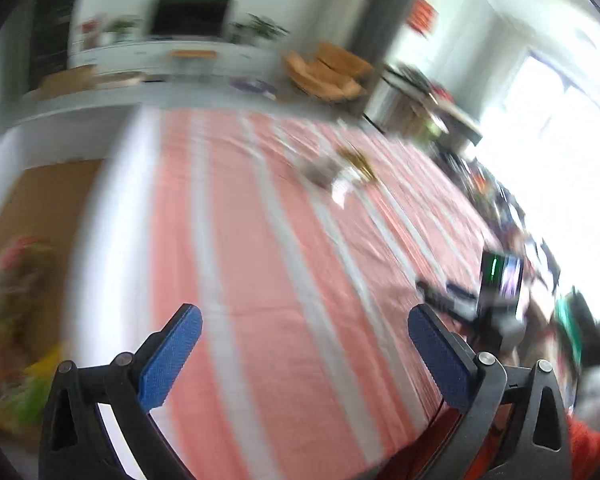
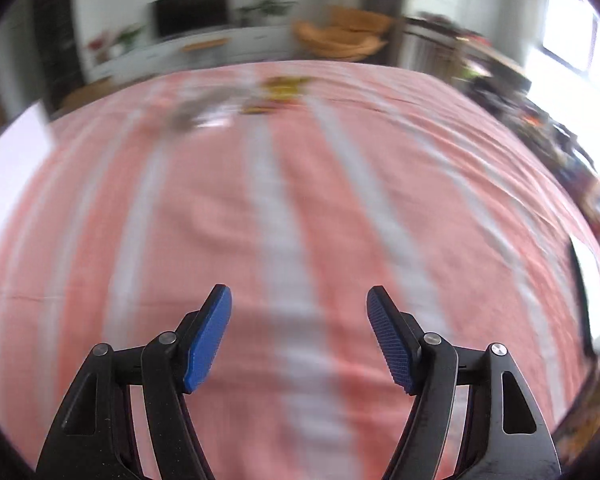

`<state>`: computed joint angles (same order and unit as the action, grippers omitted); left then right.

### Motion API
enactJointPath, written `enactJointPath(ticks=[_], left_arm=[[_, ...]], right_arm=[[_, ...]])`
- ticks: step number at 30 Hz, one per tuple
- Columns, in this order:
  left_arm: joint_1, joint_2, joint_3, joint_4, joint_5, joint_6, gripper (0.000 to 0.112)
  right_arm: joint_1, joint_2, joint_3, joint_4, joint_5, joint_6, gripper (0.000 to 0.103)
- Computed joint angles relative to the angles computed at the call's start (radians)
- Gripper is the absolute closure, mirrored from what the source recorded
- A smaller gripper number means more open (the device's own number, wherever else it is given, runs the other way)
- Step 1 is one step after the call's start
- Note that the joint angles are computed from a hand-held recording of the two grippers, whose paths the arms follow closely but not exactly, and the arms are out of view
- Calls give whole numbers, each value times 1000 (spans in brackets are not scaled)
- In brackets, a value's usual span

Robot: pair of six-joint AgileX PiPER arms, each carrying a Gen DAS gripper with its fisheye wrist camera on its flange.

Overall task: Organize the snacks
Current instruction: 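Drop both bags into the white box by opening both tools, then bring both open tools back over the table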

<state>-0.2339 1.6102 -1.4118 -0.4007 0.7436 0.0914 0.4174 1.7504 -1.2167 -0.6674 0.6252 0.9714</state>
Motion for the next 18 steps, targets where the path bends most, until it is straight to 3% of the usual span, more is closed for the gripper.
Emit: enactJointPath(ticks=[3,6,14,18], left_arm=[[-112,140,-61,136,-90,-87,10],[-171,298,-153,309,-141,-225,10],[-249,490,-276,620,-107,-482,10],[-244,522,-308,613,-106,-475,9]], right_arm=[[-58,-44,34,-7,-66,86,30],[-42,-24,19,-89,-3,162,30],[-82,-22,29,-31,-17,122,30],[-93,-3,21,6,-16,115,30]])
